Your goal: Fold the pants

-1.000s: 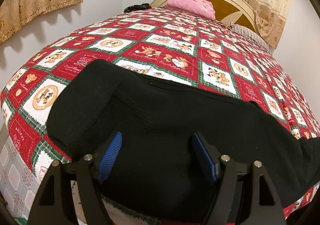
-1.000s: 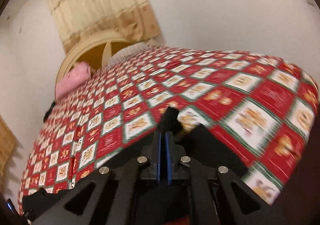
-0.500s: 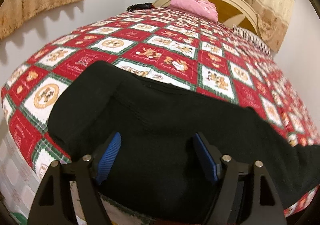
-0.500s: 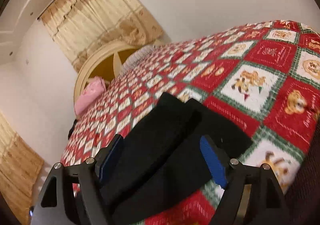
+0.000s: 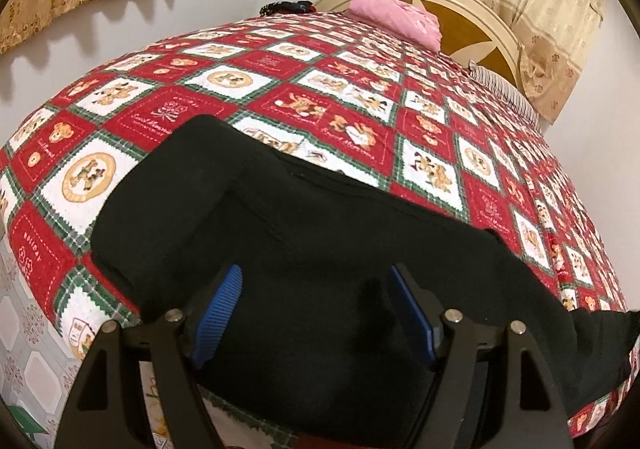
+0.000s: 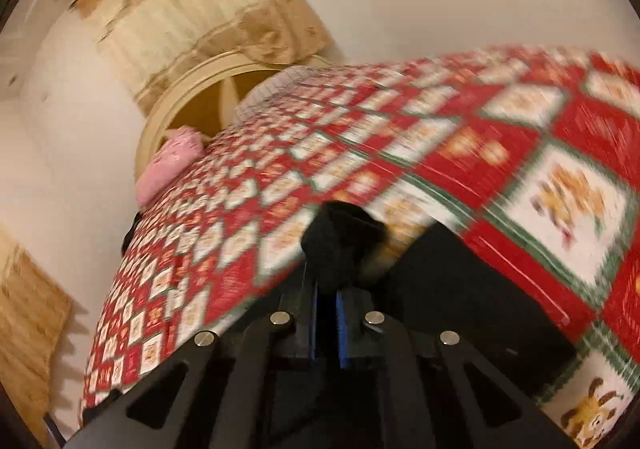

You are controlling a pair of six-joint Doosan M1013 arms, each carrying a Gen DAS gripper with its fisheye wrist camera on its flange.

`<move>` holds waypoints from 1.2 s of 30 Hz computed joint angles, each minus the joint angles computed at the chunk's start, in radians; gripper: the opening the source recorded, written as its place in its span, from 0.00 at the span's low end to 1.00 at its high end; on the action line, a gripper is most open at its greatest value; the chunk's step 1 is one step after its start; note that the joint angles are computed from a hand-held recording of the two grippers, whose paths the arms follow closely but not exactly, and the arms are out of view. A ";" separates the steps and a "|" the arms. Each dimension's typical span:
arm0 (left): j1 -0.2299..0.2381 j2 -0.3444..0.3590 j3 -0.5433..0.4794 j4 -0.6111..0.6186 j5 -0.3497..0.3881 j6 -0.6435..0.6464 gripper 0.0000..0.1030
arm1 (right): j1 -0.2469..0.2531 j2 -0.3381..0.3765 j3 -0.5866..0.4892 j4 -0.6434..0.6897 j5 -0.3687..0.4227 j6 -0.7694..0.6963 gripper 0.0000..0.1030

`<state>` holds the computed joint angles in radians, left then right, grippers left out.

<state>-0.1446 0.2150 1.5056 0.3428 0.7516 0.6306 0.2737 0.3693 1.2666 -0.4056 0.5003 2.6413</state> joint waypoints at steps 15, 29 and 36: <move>-0.010 0.012 -0.008 0.062 0.019 -0.001 0.76 | -0.012 -0.079 -0.003 0.103 -0.101 -0.165 0.07; -0.021 0.034 -0.046 0.075 0.094 0.012 0.79 | -0.055 -0.148 0.278 0.142 -0.154 -0.105 0.07; -0.035 0.021 -0.053 0.049 0.067 0.016 0.79 | -0.020 -0.165 0.225 -0.131 0.036 0.040 0.43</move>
